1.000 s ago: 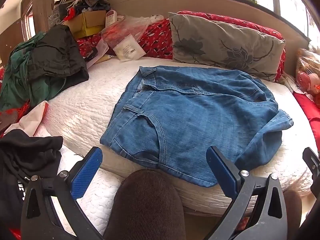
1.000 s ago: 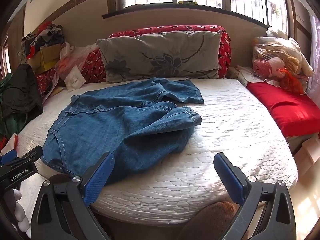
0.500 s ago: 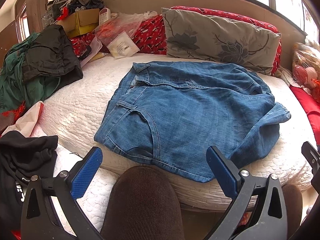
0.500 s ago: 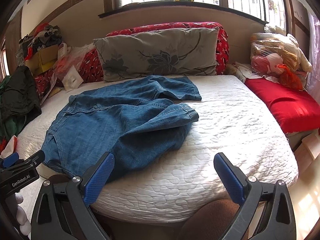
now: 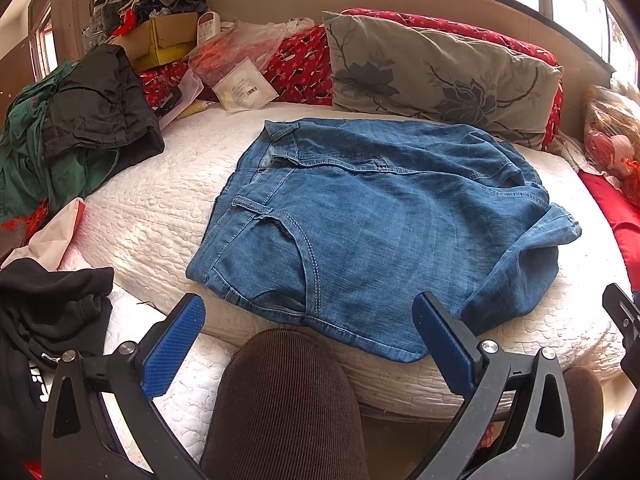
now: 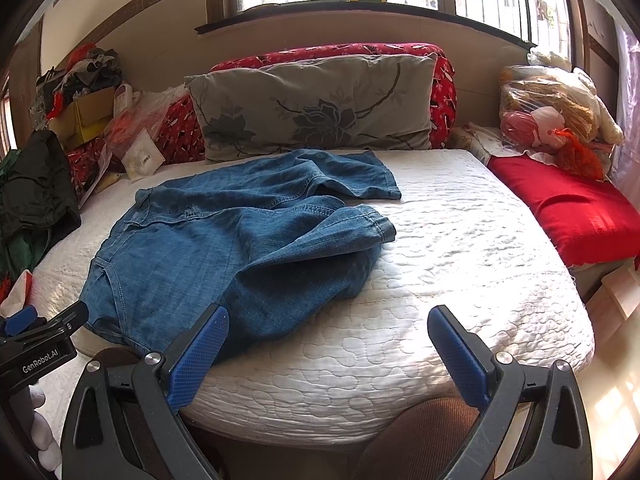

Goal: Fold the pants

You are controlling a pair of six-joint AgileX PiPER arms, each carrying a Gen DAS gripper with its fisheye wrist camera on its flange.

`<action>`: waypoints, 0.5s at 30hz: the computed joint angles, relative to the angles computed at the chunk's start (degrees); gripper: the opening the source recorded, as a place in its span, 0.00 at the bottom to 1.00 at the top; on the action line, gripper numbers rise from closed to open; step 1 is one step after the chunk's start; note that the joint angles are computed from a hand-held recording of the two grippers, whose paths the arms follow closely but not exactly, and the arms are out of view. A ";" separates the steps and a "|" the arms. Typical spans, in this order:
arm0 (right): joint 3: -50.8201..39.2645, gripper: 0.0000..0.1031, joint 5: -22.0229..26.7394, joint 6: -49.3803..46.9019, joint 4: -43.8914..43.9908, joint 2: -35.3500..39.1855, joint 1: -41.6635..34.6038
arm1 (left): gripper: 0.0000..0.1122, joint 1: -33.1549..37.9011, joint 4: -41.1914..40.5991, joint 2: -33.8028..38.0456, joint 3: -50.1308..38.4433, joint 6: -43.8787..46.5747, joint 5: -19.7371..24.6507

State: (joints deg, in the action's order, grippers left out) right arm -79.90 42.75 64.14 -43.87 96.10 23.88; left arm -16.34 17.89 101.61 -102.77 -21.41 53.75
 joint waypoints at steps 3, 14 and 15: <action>-0.06 0.97 0.25 -0.12 0.30 0.11 0.08 | 0.92 -0.01 0.06 -0.08 0.22 0.03 -0.27; -0.92 0.97 0.80 -1.49 1.98 0.65 -0.36 | 0.92 -0.03 -0.29 -0.04 0.48 0.41 -0.25; -0.96 0.97 0.81 -1.57 2.12 0.70 -0.40 | 0.92 -0.10 -0.19 -0.02 0.49 0.38 -0.25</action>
